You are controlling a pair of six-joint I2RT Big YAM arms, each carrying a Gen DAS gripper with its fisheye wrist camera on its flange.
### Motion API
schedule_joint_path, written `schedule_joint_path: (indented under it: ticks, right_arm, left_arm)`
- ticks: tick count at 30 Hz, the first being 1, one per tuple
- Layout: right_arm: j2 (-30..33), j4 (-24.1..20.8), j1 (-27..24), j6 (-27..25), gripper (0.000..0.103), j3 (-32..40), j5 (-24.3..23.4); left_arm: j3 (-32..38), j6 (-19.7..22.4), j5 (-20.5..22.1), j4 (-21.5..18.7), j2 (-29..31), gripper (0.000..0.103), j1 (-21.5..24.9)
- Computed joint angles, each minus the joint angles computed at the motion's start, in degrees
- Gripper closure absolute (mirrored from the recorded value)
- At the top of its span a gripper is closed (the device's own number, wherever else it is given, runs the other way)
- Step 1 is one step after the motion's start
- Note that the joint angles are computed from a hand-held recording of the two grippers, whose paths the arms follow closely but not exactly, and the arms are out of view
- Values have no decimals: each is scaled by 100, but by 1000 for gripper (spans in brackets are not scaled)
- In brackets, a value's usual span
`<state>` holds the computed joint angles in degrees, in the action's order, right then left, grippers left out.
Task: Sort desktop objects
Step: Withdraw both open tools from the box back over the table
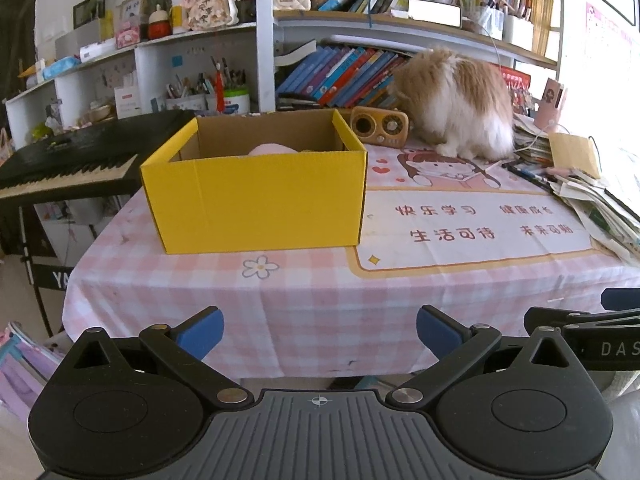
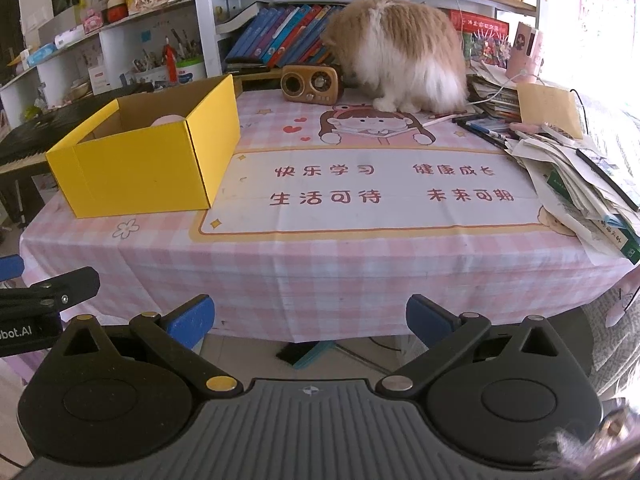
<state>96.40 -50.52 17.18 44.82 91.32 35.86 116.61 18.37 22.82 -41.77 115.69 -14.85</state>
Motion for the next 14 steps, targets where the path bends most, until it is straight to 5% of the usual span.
schedule_joint_path:
  ticks: [14]
  right_arm:
    - [10, -3, 1, 3, 0, 6, -12]
  left_arm:
    - [75, 78, -43, -208, 32, 0, -30]
